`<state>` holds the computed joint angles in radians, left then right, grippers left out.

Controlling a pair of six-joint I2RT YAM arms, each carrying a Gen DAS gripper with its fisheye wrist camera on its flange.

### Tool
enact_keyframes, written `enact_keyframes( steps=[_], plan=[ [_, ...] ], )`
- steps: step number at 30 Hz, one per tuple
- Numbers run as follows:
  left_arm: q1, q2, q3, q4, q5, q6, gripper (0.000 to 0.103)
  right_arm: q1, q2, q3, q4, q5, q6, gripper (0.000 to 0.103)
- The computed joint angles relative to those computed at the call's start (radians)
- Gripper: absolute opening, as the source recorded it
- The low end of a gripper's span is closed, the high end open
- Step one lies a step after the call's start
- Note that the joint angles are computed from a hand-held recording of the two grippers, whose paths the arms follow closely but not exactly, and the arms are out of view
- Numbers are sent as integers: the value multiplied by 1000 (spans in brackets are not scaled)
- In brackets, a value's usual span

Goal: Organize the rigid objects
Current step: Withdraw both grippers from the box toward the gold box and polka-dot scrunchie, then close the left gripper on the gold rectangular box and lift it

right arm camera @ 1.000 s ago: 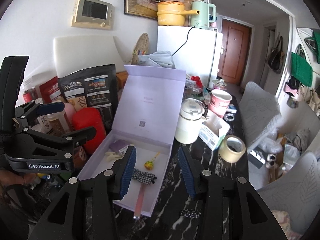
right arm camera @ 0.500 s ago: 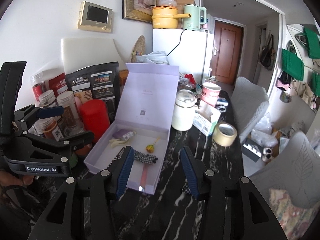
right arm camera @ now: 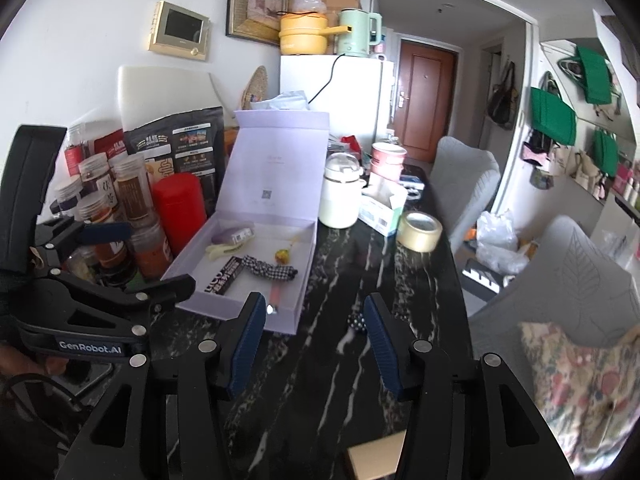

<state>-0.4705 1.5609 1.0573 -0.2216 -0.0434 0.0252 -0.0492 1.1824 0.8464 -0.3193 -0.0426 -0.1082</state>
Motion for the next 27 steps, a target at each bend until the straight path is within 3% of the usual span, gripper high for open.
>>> enact_keyframes(
  steps=[7,15,27],
  plan=[
    [-61,-29,-90,37,42,28,103,-42,-153,-126,-46,4,46,51],
    [-122,11,-101,34,99,45,103,-135,-286,-225,-105,-2,81,51],
    [-250,203,4,50,157,37,103,-423,-365,-341,-134,-117,9,52]
  ],
)
